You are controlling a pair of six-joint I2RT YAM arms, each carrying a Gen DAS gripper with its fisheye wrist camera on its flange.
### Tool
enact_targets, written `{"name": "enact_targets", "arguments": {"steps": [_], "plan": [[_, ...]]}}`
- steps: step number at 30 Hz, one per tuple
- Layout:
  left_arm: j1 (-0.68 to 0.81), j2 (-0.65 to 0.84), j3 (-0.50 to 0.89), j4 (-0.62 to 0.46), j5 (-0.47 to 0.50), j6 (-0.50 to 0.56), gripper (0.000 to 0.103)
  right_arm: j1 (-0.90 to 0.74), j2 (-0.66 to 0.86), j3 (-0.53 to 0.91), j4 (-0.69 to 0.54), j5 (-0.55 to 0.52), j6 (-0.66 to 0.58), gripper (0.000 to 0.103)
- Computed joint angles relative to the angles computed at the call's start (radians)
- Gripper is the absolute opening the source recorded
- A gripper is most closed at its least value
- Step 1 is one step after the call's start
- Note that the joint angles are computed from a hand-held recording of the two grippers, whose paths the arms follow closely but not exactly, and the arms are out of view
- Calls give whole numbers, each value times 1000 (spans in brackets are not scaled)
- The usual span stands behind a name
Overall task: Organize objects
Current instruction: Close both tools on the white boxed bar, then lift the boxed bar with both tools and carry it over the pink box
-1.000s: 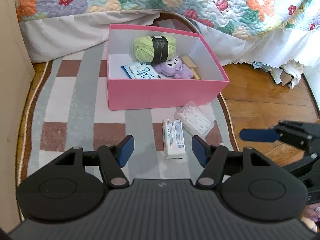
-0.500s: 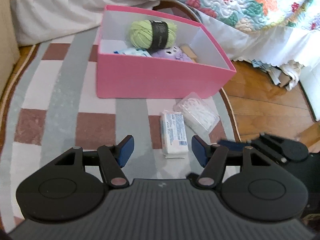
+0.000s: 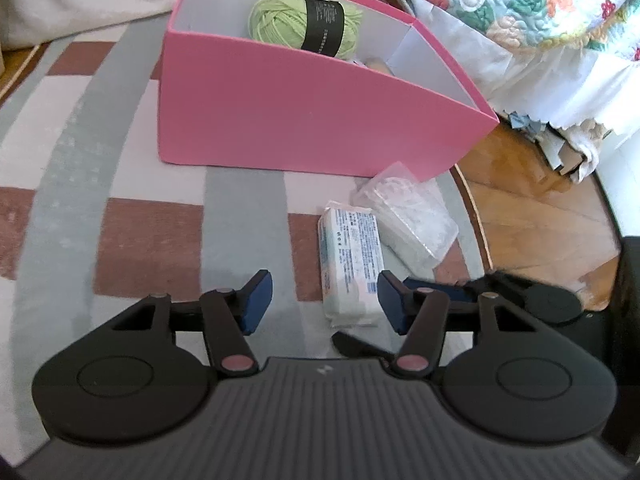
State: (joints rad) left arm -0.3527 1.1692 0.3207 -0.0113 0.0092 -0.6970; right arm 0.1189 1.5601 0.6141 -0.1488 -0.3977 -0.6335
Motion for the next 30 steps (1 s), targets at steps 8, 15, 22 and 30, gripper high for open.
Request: {"name": "enact_targets", "arguments": {"steps": [8,15,22,30], "plan": [[29,137,-31,186,64,-15,36,-18,74,12,50,-63,32,65],[49,117,-39,175,115,-26,28,8,-4,-108,174,-67,-133,53],[49,161,-33,185,124,-55,31,-16,48,-45,83,-105,-66,56],[44,111,-42,145,136,-91,30,1,39,-23,28,-93,-39,52]]}}
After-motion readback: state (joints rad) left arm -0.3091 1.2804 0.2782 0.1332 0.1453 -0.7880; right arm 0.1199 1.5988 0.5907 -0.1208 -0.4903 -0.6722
